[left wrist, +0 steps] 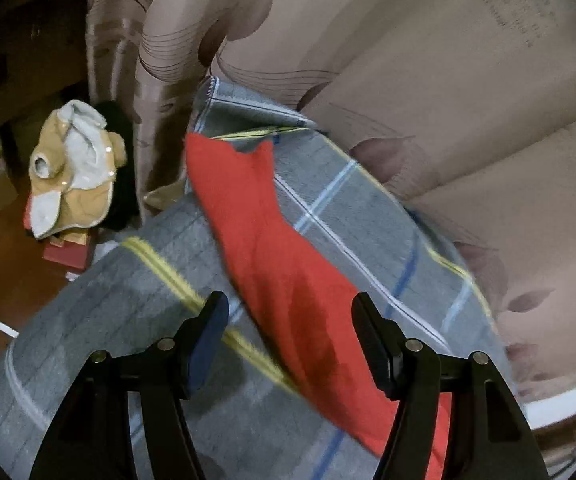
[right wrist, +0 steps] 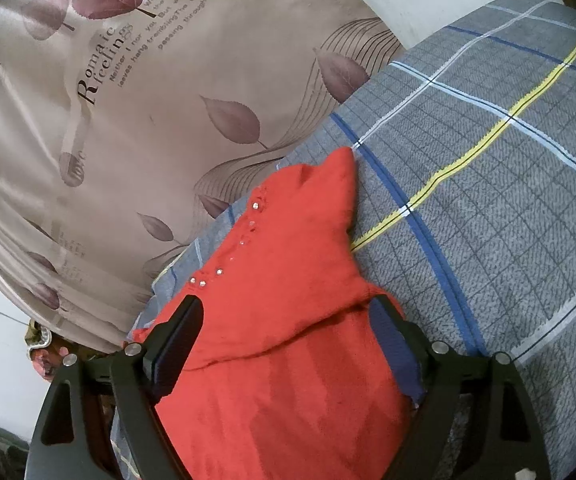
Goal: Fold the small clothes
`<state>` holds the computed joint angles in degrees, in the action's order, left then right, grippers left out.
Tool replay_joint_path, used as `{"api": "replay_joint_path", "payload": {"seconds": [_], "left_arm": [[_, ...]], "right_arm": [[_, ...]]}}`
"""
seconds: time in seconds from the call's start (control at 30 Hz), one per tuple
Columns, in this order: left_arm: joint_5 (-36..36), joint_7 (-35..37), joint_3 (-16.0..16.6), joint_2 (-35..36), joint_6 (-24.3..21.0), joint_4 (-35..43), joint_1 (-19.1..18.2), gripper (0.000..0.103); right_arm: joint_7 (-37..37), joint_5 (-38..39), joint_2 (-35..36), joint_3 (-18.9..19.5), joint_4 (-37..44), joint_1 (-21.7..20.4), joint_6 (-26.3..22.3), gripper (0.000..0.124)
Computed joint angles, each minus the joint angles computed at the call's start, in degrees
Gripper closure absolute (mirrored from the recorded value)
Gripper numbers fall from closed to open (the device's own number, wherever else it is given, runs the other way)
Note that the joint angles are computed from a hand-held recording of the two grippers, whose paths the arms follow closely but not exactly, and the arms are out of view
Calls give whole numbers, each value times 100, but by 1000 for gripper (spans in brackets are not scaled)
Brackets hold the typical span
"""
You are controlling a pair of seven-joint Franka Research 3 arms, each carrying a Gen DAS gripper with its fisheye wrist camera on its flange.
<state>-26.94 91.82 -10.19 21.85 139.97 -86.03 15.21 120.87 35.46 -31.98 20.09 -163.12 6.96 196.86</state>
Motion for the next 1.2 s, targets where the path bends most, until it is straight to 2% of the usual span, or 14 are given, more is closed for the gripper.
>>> {"api": "replay_joint_path", "payload": {"seconds": [0.07, 0.1, 0.23, 0.33, 0.4, 0.57, 0.77, 0.83, 0.93, 0.97, 1.07, 1.1, 1.13, 1.2], "left_arm": [[312, -315, 135, 69, 141, 37, -143, 90], [549, -559, 220, 112, 11, 110, -207, 96], [-118, -225, -101, -542, 946, -699, -5, 96], [-1734, 1201, -568, -1433, 1394, -1210, 97, 96], [-2408, 1997, -681, -1859, 1243, -1229, -68, 96], [-3273, 3062, -902, -2600, 571, -1144, -956, 96], [-3244, 3867, -1456, -2386, 741, -1552, -2264, 95], [-3103, 4278, -1493, -2140, 634, -1636, -2577, 91], [-1625, 3609, -1345, -1844, 748, -1823, -3051, 91], [-1716, 3562, -1313, -1849, 706, -1899, -3035, 91], [-3373, 4164, -972, -2293, 373, -2322, -2980, 87], [-3892, 4346, -787, -2513, 236, -2504, -2951, 76], [-4367, 4520, -596, -2807, 269, -2781, -2936, 52], [-5282, 4993, -233, -3310, 786, -3344, -3096, 24]], "right_arm": [[-2, 43, -21, 158, 38, -160, -95, 41], [6, 45, -20, 218, 60, -225, -129, 41], [63, -27, -26, 248, 69, -273, -152, 40], [90, -93, 10, 137, 54, -171, -66, 39], [95, -107, 14, 75, 30, -103, -9, 39], [109, -102, 38, -186, -75, 208, 302, 39], [89, -73, 50, -582, -176, 656, 668, 38], [66, -88, 32, -685, -192, 764, 699, 38], [116, -221, 11, -953, -265, 1019, 850, 38], [134, -256, 4, -1012, -281, 1075, 886, 38], [220, -417, 16, -1229, -319, 1253, 1027, 38], [262, -465, 19, -1283, -345, 1303, 1094, 38], [307, -522, 33, -1345, -361, 1352, 1154, 38], [408, -646, 10, -1498, -385, 1447, 1159, 37]]}}
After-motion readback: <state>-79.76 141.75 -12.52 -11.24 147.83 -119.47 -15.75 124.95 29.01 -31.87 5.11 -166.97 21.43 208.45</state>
